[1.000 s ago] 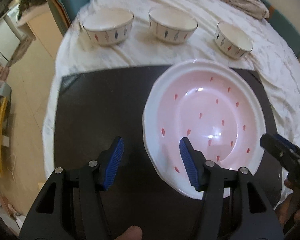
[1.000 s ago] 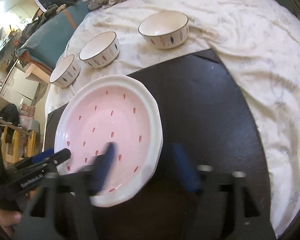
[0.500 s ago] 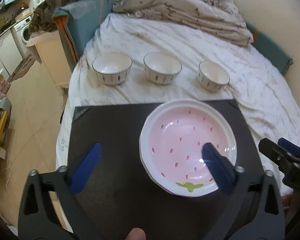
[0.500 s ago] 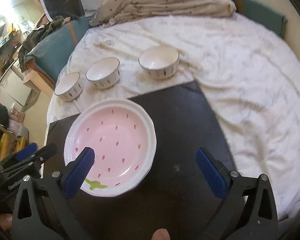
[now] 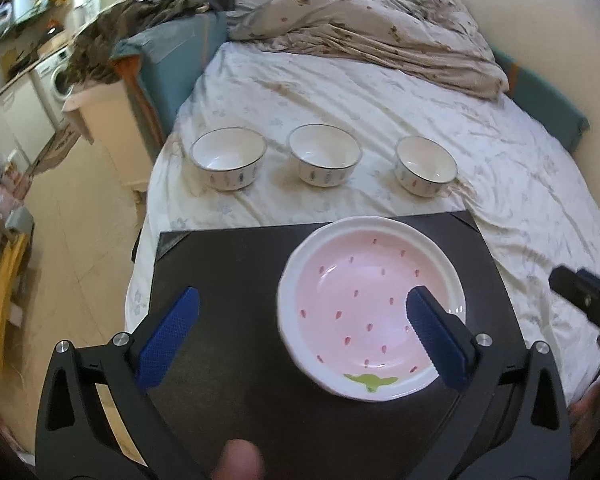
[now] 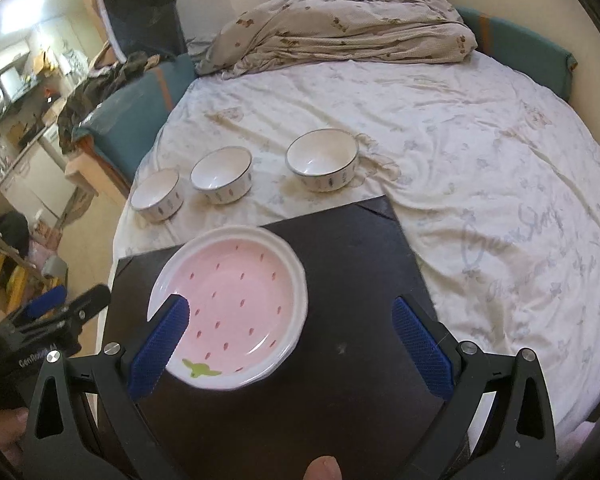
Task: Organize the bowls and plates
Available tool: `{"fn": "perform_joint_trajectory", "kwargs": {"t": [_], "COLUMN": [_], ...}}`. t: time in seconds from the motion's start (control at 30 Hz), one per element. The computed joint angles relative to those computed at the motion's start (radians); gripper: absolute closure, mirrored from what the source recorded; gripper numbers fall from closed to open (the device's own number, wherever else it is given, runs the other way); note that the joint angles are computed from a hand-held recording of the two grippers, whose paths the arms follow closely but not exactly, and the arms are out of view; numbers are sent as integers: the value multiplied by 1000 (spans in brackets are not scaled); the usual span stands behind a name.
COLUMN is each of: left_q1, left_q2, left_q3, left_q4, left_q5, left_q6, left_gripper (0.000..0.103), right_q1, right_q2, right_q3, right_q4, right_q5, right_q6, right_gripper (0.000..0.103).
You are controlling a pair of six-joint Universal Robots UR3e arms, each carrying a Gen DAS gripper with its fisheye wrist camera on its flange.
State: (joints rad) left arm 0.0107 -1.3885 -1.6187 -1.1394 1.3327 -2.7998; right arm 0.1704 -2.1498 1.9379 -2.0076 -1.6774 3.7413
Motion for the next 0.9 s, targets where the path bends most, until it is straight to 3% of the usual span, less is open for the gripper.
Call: {"fn": "perform_joint_trajectory", "kwargs": {"t": [0.2,0.37,0.67,0.9], "left_q1": [-107,-174,-296,-365], "left_q2": [-154,-306,-549,-818], "left_q3": [189,392,681,1035], "left_q4": [-59,-165,-172,-287], "left_q5": [51,61,147,215], "left_q6": [-90,-160,-223,-304], "left_gripper": [1,1,1,1], "right_q1": [-352,-630,-770,-816], "right_q2": [-126,-209,-130,-2], "right_q3": [14,44,118,128], "right_q4": [159,228,110,5], "right_q5": [195,356,423,446], "right_q6": [-277,-425,-446,-418], "right_gripper": [0,0,1,2]}}
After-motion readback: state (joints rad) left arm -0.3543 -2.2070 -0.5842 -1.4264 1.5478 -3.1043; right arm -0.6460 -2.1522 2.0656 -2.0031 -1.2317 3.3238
